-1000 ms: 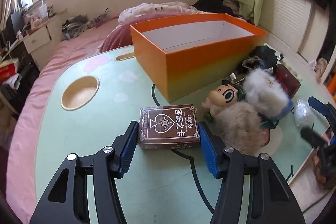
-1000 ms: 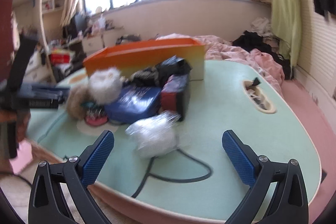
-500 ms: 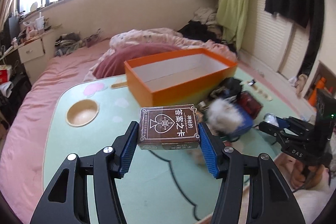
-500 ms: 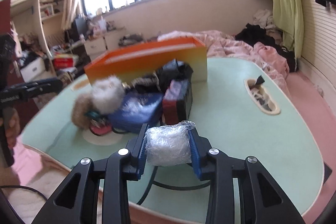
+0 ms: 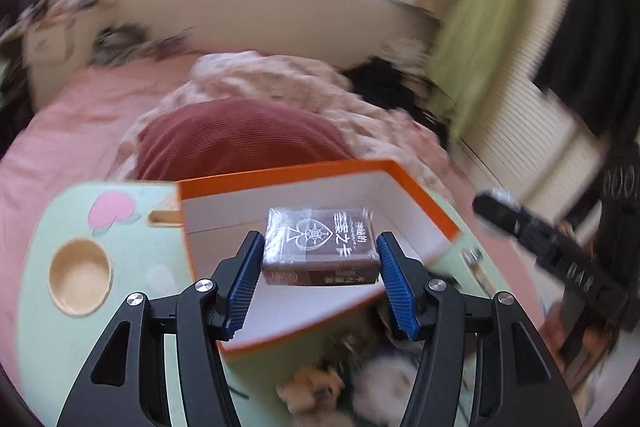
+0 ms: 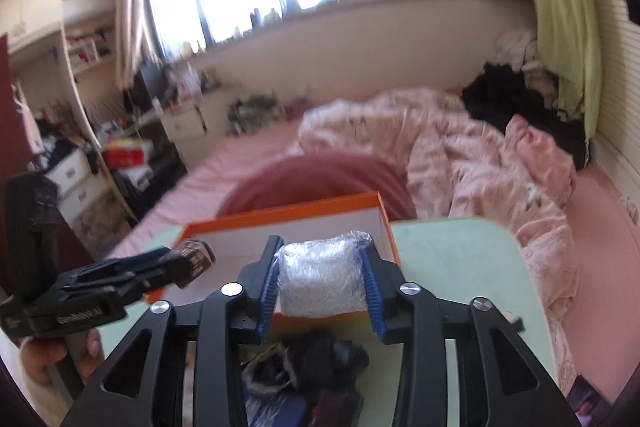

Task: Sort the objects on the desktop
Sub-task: 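Carry the card box and plastic bag over the orange box and release both, then withdraw both tools from the orange box back over the table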

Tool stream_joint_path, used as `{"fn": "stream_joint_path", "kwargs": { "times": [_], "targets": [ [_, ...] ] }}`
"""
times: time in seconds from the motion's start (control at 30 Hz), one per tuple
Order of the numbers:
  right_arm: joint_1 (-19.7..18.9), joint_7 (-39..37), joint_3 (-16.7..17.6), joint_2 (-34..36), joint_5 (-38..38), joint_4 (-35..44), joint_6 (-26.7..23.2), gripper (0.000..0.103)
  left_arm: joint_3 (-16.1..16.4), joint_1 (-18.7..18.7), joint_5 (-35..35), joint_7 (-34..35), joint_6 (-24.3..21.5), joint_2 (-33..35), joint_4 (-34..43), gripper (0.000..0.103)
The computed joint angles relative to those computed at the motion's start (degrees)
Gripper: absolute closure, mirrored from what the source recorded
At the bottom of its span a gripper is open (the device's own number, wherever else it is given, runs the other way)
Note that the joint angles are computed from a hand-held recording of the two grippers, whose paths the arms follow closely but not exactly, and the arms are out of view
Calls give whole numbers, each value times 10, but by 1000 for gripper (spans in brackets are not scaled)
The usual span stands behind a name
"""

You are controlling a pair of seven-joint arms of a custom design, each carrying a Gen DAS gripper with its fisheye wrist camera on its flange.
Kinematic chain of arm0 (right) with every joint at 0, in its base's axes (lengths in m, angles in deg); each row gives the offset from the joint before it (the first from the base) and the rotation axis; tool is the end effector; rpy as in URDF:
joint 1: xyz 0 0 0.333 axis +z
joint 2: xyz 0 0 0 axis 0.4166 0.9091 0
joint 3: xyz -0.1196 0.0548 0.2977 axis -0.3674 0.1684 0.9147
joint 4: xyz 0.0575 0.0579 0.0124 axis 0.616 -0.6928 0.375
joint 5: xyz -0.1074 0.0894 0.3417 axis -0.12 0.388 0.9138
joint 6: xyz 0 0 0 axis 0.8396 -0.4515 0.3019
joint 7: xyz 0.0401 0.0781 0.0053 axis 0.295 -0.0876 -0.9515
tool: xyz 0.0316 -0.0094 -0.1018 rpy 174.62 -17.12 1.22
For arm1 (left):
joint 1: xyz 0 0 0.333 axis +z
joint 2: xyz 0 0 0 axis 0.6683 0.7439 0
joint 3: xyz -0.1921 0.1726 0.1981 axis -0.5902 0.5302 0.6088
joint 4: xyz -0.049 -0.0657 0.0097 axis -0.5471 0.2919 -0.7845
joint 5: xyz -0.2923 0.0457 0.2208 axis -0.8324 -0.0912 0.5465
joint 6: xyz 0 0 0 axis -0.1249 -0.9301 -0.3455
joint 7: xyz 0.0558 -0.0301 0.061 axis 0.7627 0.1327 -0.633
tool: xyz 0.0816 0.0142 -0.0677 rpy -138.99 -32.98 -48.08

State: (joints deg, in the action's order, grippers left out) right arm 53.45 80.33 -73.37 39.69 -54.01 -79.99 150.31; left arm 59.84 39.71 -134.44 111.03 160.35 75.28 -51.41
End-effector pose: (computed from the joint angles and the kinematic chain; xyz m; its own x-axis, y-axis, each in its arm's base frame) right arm 0.5880 0.3074 0.5476 0.1618 -0.9689 -0.1873 -0.5633 0.0651 -0.8237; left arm 0.6597 -0.2172 0.5124 -0.5160 -0.7489 0.4158 -0.6891 0.0746 -0.7208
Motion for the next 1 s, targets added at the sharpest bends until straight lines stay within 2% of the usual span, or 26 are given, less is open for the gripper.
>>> {"fn": "stream_joint_path", "kwargs": {
  "times": [0.03,0.07,0.1,0.13,0.23,0.3,0.37,0.5,0.6,0.67,0.77,0.83,0.9,1.0],
  "targets": [
    [-18,-36,23,13,34,14,-17,50,-6,6,-18,9,7,-1,-6,44],
    [-20,-46,25,19,45,19,-24,49,-19,21,-49,35,7,-6,-17,43],
    [-21,-53,27,22,54,19,-26,48,-24,31,-71,60,2,-16,-33,38],
    [-27,-69,35,25,70,16,-26,47,-19,31,-78,70,1,-27,-48,31],
    [-38,-101,45,29,113,4,-23,47,-7,31,-119,114,7,-61,-94,24],
    [-24,-90,27,26,109,-8,-3,46,7,24,-125,126,-2,-72,-110,24],
    [-9,-72,13,16,104,-21,-3,46,27,4,-91,103,-2,-70,-112,24],
    [39,14,-30,-4,18,-37,-26,46,35,-19,-51,58,46,-38,-93,24],
    [40,40,-25,-4,-34,-32,-40,45,23,-7,-33,37,24,-18,-78,24],
    [38,69,-24,-8,-66,-35,-37,45,2,11,-70,78,37,-28,-93,24],
    [70,216,-64,-36,-209,-63,-5,40,-20,32,-167,180,72,-65,-127,24],
    [86,301,-69,-70,-290,-92,-11,19,-16,41,-214,234,55,-96,-150,24],
    [88,358,-60,-95,-349,-117,-15,16,-1,42,-228,258,21,-128,-179,23],
    [87,330,-24,-123,-353,-160,-61,16,21,35,-237,293,-13,-170,-231,23]
  ]
}}
